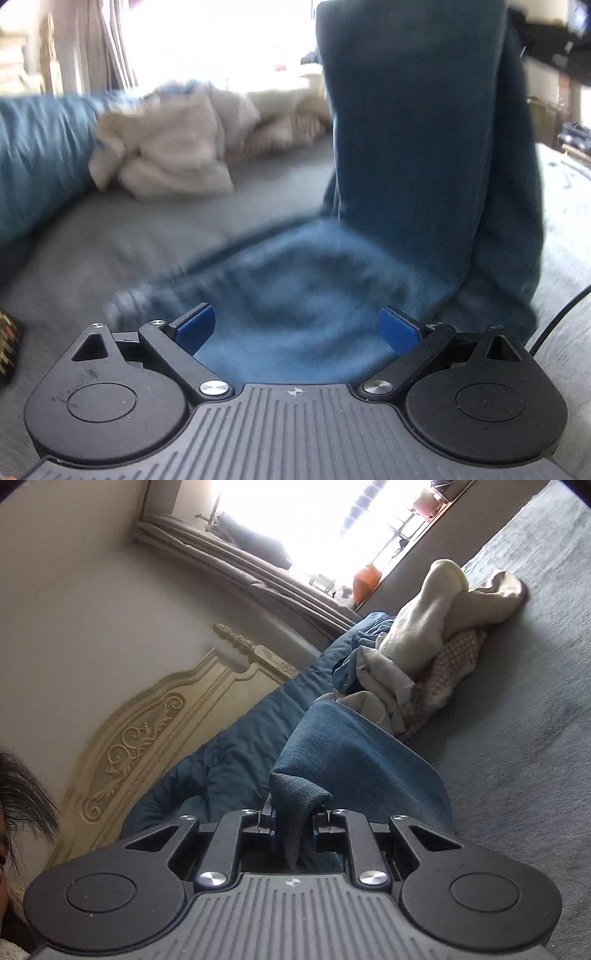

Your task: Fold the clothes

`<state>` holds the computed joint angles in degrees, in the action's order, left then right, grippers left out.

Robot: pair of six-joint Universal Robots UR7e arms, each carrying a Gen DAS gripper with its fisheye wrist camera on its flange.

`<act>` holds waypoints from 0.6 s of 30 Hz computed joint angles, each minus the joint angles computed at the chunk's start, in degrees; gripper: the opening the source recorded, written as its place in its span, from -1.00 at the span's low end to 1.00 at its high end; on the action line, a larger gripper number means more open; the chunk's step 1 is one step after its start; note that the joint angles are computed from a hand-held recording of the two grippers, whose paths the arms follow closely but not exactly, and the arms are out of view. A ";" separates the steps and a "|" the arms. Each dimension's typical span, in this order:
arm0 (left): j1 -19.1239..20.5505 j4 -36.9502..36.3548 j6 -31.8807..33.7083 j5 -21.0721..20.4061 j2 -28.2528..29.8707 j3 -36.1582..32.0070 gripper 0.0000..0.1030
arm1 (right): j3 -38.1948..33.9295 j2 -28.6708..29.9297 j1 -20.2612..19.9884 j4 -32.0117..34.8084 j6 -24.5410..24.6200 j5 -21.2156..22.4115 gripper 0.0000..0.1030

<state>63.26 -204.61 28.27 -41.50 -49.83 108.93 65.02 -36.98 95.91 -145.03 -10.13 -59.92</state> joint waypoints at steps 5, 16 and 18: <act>0.67 -0.66 9.33 -1.90 2.85 -6.91 0.90 | 1.39 -0.64 -0.28 -0.16 -0.13 0.89 -0.65; 4.16 19.49 -10.38 -0.35 5.37 -18.02 0.85 | 3.97 -1.35 0.05 2.74 -2.85 1.72 -0.65; 3.85 17.33 -13.95 -0.62 1.30 -13.62 0.85 | 3.22 -0.51 0.62 3.74 -3.74 1.76 -0.65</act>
<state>67.11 -187.28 14.32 -42.11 -48.53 95.31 68.24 -37.49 96.53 -141.29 -13.87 -58.16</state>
